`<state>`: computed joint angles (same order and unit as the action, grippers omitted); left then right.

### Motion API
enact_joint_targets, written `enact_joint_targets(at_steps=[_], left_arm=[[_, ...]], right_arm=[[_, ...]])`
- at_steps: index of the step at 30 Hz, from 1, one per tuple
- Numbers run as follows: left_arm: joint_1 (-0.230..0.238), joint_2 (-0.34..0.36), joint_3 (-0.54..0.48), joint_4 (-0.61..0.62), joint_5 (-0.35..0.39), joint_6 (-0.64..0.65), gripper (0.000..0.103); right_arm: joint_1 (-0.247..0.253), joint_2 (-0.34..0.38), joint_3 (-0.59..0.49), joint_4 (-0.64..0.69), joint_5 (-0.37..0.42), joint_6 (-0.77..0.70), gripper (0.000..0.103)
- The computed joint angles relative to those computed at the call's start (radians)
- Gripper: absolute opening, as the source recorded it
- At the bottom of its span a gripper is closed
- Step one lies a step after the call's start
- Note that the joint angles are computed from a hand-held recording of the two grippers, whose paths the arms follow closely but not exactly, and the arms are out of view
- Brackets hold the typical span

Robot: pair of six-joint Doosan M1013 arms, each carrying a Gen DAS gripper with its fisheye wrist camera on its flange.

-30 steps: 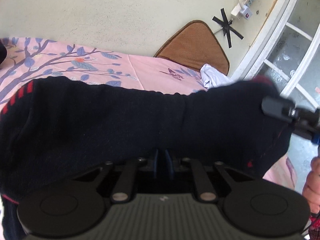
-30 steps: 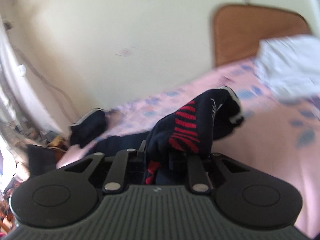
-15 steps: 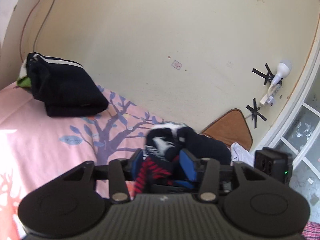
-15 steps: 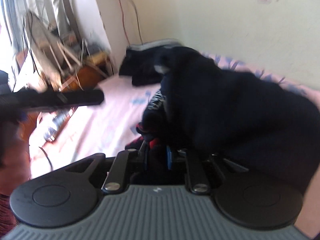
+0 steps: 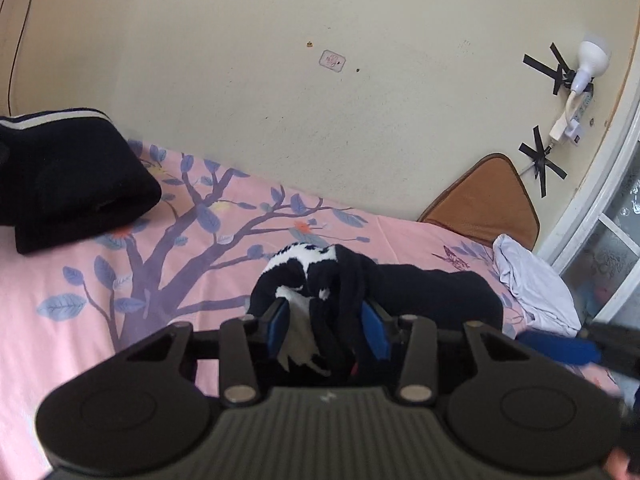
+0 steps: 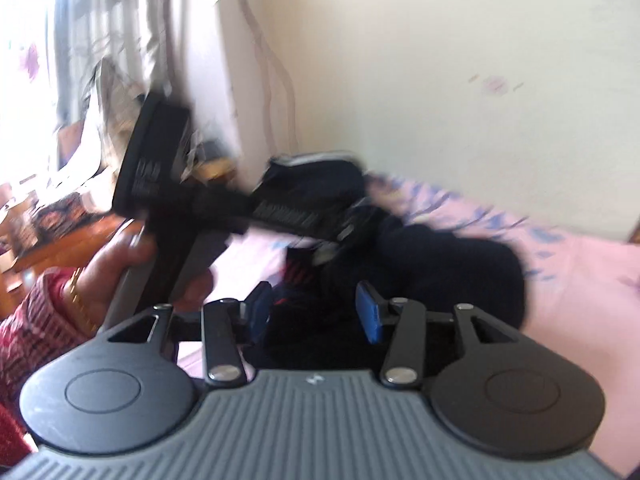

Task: Fold small clothes
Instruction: 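Fold the lifted sweater roll in half with both tools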

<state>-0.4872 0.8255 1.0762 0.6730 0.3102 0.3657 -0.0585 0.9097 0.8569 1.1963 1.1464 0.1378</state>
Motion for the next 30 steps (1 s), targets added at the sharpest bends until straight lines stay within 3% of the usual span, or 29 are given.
enact_joint_targets(at_steps=[2, 3, 6, 8, 11, 14, 16, 18, 22, 23, 24, 25, 26, 28, 30], left_arm=[[0.002, 0.0, 0.005, 0.002, -0.002, -0.015, 0.039], [0.004, -0.002, 0.007, -0.014, -0.003, -0.006, 0.039], [0.003, 0.02, -0.035, -0.087, 0.062, 0.081, 0.038], [-0.006, 0.045, -0.07, -0.035, 0.122, 0.062, 0.039], [-0.009, 0.047, -0.078, -0.023, 0.139, 0.05, 0.039], [0.003, 0.007, -0.018, -0.085, 0.059, 0.054, 0.04], [0.002, -0.036, 0.059, 0.036, -0.027, -0.095, 0.046], [-0.011, -0.069, 0.109, 0.183, -0.047, -0.234, 0.049], [-0.047, -0.098, 0.156, 0.26, -0.039, -0.212, 0.049], [-0.058, -0.095, 0.151, 0.245, -0.008, -0.163, 0.046], [-0.069, -0.086, 0.136, 0.187, 0.044, -0.072, 0.026], [-0.076, -0.075, 0.116, 0.117, 0.097, 0.018, 0.013], [-0.083, -0.066, 0.103, 0.059, 0.142, 0.085, 0.011], [-0.091, -0.072, 0.13, 0.057, 0.145, 0.09, 0.01], [-0.094, -0.088, 0.169, 0.076, 0.129, 0.041, 0.009]], right_arm=[[0.004, 0.03, -0.069, -0.006, -0.04, 0.088, 0.042], [0.006, 0.071, -0.151, -0.037, -0.015, 0.172, 0.039], [0.045, 0.195, -0.375, -0.267, 0.014, 0.347, 0.037], [0.069, 0.199, -0.348, -0.305, -0.078, 0.281, 0.038], [0.074, 0.193, -0.348, -0.339, -0.086, 0.329, 0.04], [0.058, 0.165, -0.286, -0.269, -0.099, 0.257, 0.04], [0.049, 0.135, -0.221, -0.203, -0.124, 0.192, 0.041], [0.049, 0.113, -0.176, -0.166, -0.156, 0.148, 0.045], [0.051, 0.096, -0.152, -0.086, -0.149, 0.071, 0.046], [0.054, 0.096, -0.156, -0.074, -0.133, 0.048, 0.046], [0.059, 0.1, -0.17, -0.082, -0.114, 0.038, 0.046], [0.069, 0.109, -0.193, -0.113, -0.1, 0.049, 0.044], [0.081, 0.126, -0.232, -0.17, -0.076, 0.09, 0.043], [0.109, 0.177, -0.333, -0.314, -0.018, 0.202, 0.043], [0.125, 0.192, -0.338, -0.344, -0.052, 0.195, 0.048]])
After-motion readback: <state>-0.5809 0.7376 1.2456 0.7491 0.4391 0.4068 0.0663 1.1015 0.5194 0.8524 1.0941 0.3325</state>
